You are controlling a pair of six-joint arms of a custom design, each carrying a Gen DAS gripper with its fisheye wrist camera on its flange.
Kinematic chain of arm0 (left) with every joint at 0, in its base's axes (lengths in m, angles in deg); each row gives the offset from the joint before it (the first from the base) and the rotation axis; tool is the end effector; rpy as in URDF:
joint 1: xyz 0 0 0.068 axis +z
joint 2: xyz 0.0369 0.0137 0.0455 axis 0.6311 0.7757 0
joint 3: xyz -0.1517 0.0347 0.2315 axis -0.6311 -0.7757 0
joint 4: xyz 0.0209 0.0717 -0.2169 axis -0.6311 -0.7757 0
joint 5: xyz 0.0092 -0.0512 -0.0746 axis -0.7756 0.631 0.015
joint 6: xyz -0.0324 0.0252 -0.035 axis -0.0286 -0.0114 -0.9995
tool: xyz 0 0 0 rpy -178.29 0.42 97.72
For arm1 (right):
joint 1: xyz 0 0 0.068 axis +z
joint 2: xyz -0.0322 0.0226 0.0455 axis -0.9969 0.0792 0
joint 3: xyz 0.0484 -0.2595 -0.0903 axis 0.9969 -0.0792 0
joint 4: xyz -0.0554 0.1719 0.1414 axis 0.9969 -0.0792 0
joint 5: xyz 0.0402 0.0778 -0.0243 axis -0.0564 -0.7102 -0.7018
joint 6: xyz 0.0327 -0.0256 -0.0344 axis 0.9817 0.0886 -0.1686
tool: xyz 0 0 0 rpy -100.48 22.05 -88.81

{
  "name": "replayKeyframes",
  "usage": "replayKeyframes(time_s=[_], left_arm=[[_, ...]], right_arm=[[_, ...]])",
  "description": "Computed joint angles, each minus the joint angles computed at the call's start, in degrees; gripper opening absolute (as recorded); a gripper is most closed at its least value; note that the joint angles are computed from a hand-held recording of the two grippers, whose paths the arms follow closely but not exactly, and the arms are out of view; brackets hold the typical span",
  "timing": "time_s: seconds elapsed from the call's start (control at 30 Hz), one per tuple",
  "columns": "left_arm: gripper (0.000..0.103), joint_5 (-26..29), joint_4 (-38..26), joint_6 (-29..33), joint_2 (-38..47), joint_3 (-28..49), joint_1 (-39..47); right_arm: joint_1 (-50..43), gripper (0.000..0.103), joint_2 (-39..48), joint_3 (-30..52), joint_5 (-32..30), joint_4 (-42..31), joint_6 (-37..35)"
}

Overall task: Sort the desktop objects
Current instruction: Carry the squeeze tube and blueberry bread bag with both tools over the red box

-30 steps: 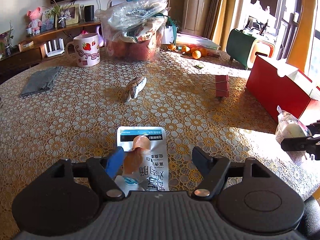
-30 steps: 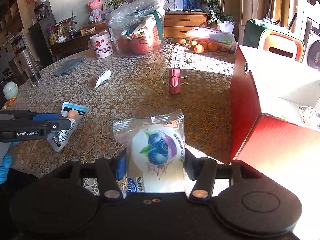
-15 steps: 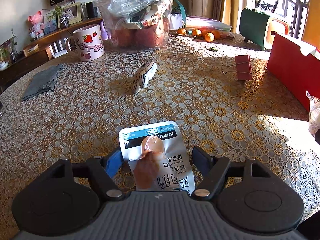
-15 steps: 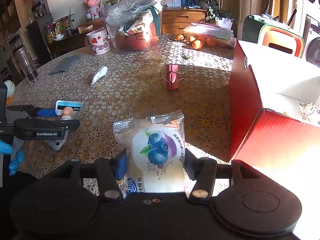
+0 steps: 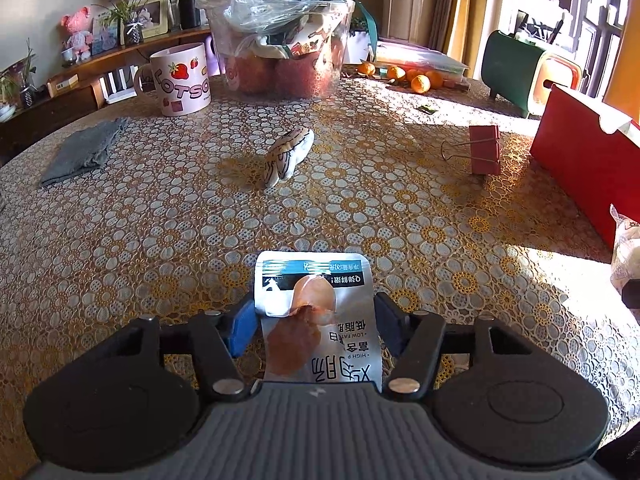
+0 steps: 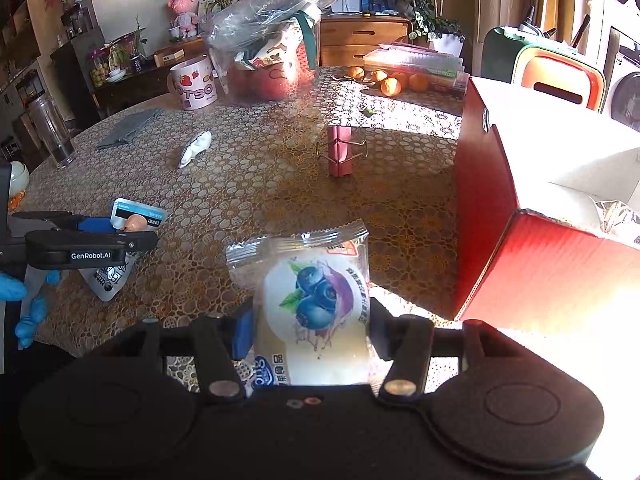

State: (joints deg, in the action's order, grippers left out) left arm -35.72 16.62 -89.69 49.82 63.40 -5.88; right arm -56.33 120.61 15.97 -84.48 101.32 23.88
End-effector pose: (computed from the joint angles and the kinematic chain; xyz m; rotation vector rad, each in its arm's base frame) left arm 0.1416 -0.1133 0.0617 -0.2220 2.3670 0.0637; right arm 0.2060 0.1206 0.0994 -0.6622 2.3608 0.4079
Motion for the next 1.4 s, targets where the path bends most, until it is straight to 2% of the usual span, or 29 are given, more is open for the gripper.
replayKeyframes(time_s=[0.2,0.47,0.67,1.0,1.17,1.4], left_arm=[[0.059,0.0,-4.6,-3.2,-4.5,0.2,-2.6],[0.059,-2.8,-19.4,-7.7,-14.8,5.7,-10.1],[0.059,-5.1,-28.2,-8.3,-18.4,13.0,-14.6],[0.059,-4.4,-34.4,0.2,-15.2,29.4,-15.3],[0.059,-2.2,-35.1,6.4,-10.3,38.9,-14.1],[0.059,1.8,-37.2,14.5,-0.7,54.6,-12.4]], right_arm=[[-2.2,0.055,-3.0,-1.0,-1.3,-1.2,-1.6],[-7.7,0.055,-10.3,-2.2,-5.0,-6.4,-5.1],[-13.2,0.055,-16.6,-1.7,-8.9,-12.4,-8.1],[-24.3,0.055,-23.8,4.3,-16.9,-23.5,-15.4],[-29.8,0.055,-22.4,8.2,-19.1,-25.3,-18.1],[-37.1,0.055,-15.7,14.1,-19.9,-24.9,-20.6]])
